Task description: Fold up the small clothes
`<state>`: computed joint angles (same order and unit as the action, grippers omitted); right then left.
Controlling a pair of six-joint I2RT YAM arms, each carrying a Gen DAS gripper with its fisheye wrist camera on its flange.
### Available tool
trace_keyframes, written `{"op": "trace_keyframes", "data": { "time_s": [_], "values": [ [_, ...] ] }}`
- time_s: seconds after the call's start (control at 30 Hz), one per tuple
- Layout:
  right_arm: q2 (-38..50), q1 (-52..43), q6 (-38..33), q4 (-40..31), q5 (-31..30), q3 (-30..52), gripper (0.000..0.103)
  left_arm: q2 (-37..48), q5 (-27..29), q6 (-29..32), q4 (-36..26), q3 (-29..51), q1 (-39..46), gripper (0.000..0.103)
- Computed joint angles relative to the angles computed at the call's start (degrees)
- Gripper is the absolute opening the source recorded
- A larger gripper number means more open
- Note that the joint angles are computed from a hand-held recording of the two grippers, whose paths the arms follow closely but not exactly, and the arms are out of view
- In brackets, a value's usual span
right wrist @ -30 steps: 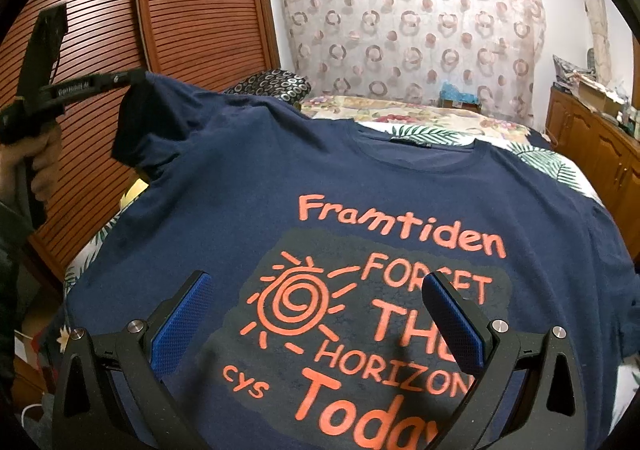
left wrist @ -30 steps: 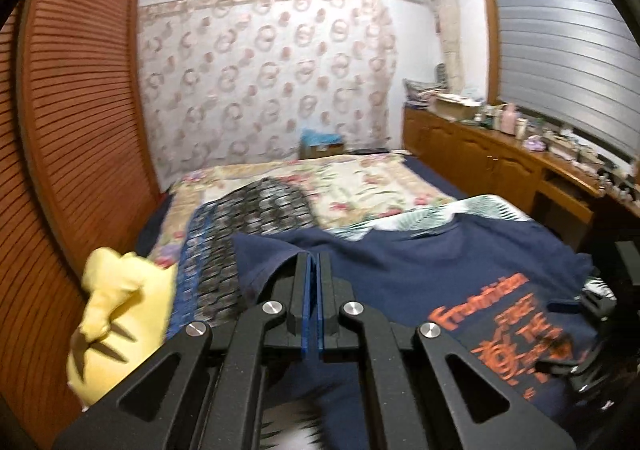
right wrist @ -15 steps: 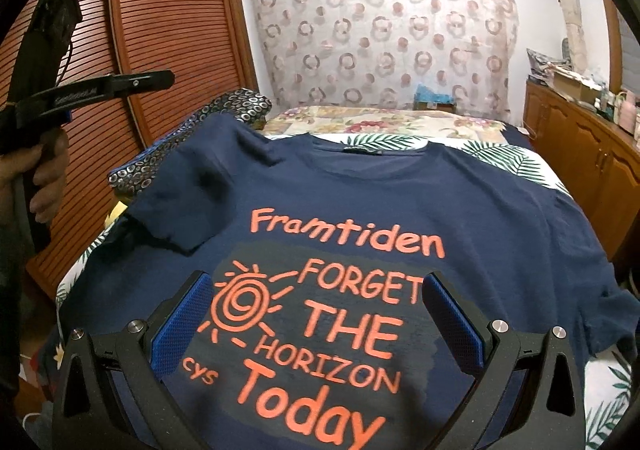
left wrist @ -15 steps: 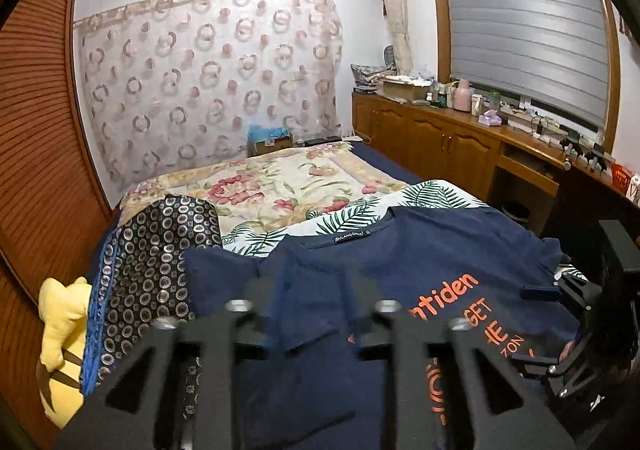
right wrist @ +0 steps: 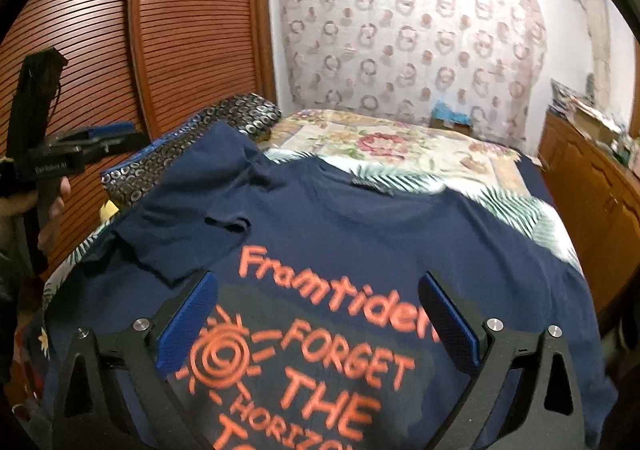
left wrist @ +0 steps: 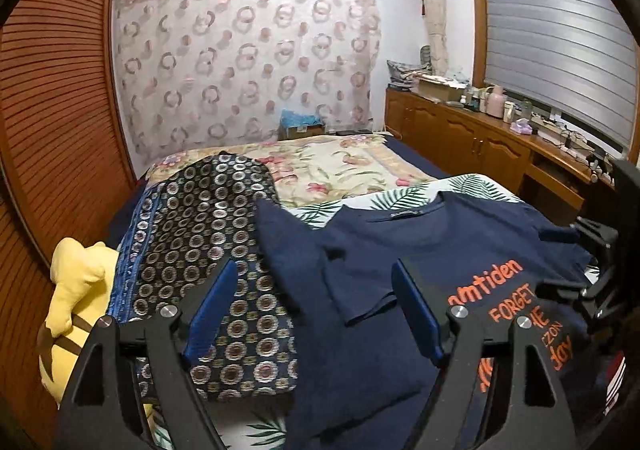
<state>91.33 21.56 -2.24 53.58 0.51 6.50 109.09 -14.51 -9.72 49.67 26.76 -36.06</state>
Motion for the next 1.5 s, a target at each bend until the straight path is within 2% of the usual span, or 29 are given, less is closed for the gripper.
{"op": "trace_keyframes", "data": {
  "time_s": [0.13, 0.4, 0.5, 0.67, 0.83, 1.07, 1.23, 1.37, 1.5],
  "values": [
    [0.8, -0.4, -2.2, -5.6, -4.5, 6.5, 0.089, 0.0, 0.8, 0.5, 0.0, -0.1, 1.9, 0.080],
    [10.2, -1.4, -5.2, -13.9, -13.1, 20.2, 0.057, 0.2, 0.8, 0.3, -3.4, 1.8, 4.5, 0.080],
    [12.8, -3.4, -7.6, -19.7, -17.1, 26.0, 0.051, 0.3, 1.8, -0.1, -3.9, 2.2, 6.0, 0.080],
    [19.2, -3.5, -10.4, -27.3, -20.0, 36.3, 0.050, 1.7, 2.7, -1.1, -6.2, 4.3, 7.8, 0.080],
    [24.7, -2.2, -13.6, -34.8, -21.0, 45.1, 0.050, 3.9, 3.4, -2.0, -8.3, 6.5, 8.7, 0.080],
    [33.3, -0.1, -16.9, -41.5, -20.1, 56.2, 0.049, 5.5, 3.8, -2.5, -10.1, 8.4, 8.3, 0.080],
    [36.1, 1.2, -19.5, -41.4, -15.6, 58.9, 0.035, 5.5, 3.6, -2.4, -10.5, 8.7, 7.6, 0.080],
    [36.9, 1.1, -20.1, -41.0, -14.1, 59.9, 0.011, 5.3, 3.9, -2.4, -10.0, 8.2, 7.8, 0.080],
    [38.0, -0.4, -17.6, -41.0, -15.6, 61.9, 0.008, 4.9, 4.2, -2.4, -9.7, 7.8, 7.8, 0.080]
  ]
}}
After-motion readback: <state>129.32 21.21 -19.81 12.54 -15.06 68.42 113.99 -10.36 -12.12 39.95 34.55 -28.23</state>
